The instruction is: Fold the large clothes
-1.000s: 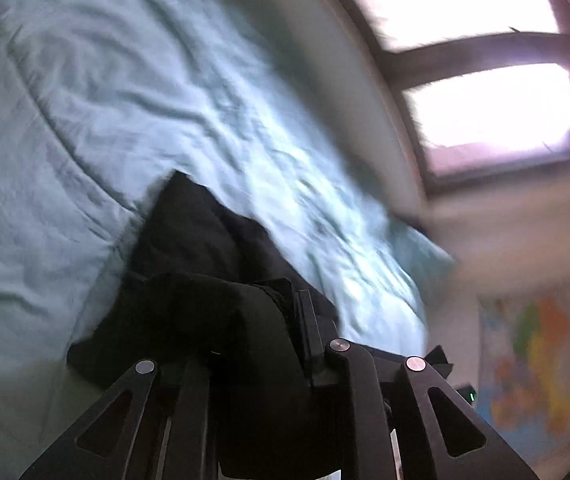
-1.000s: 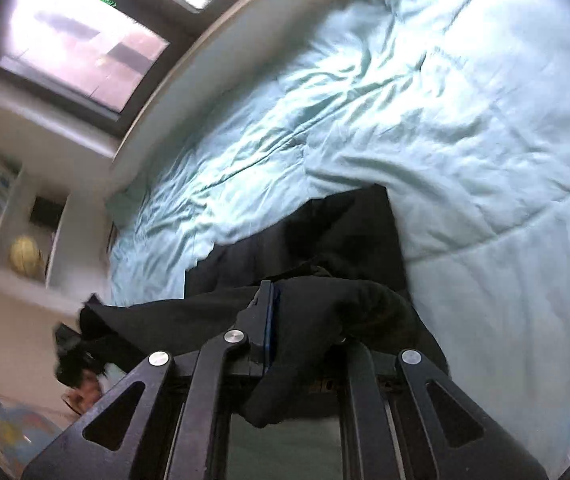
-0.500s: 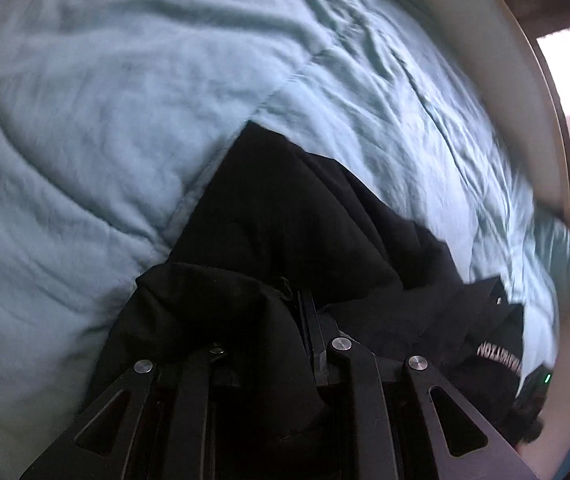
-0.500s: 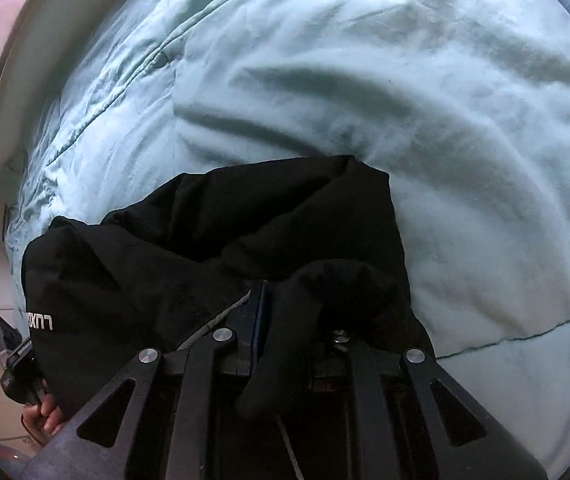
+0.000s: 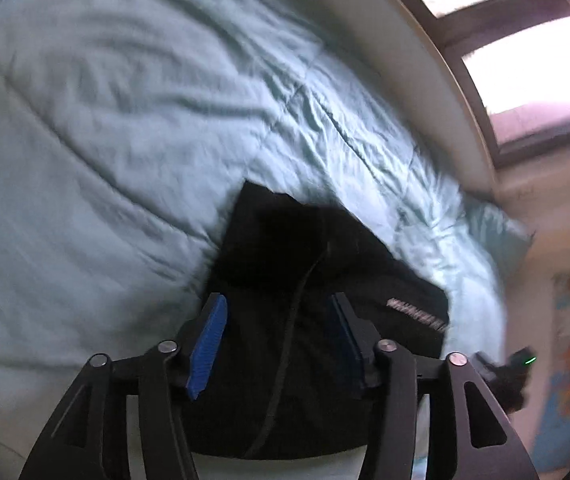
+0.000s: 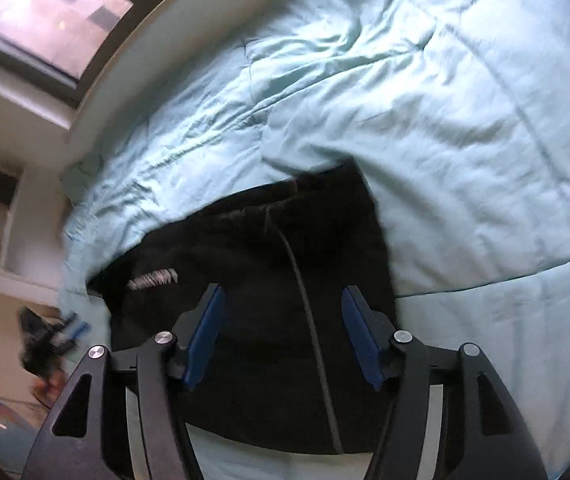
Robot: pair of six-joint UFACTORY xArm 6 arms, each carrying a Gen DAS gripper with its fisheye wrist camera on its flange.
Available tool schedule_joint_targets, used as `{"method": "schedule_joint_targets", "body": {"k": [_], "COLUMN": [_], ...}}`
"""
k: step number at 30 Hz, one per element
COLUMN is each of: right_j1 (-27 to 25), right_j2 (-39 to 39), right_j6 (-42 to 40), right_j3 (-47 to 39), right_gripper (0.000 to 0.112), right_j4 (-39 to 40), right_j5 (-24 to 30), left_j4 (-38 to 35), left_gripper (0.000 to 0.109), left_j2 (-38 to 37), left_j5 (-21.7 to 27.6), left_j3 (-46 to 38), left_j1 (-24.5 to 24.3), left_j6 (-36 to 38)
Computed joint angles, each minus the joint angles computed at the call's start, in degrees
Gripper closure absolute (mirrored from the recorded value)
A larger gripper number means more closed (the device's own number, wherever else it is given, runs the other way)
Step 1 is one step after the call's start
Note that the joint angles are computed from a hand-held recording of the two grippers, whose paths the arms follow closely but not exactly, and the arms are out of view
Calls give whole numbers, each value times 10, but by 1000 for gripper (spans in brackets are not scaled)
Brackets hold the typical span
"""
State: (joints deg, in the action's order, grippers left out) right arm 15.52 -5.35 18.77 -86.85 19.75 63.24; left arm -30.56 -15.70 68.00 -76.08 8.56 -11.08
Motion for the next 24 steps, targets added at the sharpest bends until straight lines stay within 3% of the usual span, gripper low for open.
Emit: {"method": "schedule_joint_targets", "body": {"k": [5, 10, 14, 18, 19, 21, 22, 24], "right_j1": [13, -8, -23, -32, -33, -22, -11, 11], "right_j2": [42, 112, 181, 255, 270, 269, 257, 214], "right_j6": [-16, -67, -123, -150, -154, -154, -146, -119], "right_j3": [-17, -61, -126, -193, -205, -200, -187, -143], "right_gripper": [48, 48, 48, 48, 54, 80, 85, 90], "right_j4": [-90, -77, -56, -29, -17, -41, -83, -159], "right_j5": [-1, -20, -1, 30, 36, 20, 5, -35], "left_j4": [119, 90, 22, -7, -9, 15, 24, 60], "left_gripper": [52, 52, 52, 52, 55, 75, 92, 97], "left_j2": [87, 202, 259, 288, 287, 269, 257, 217], "left_j5": [-26, -12, 20, 20, 5, -31, -48, -96], "left_j3": [-66, -151, -199, -208, -199, -177, -164, -128], "left_j1": [-55, -52, -32, -30, -32, -43, -48, -66], "left_j6": [45, 73, 94, 88, 81, 73, 70, 55]}}
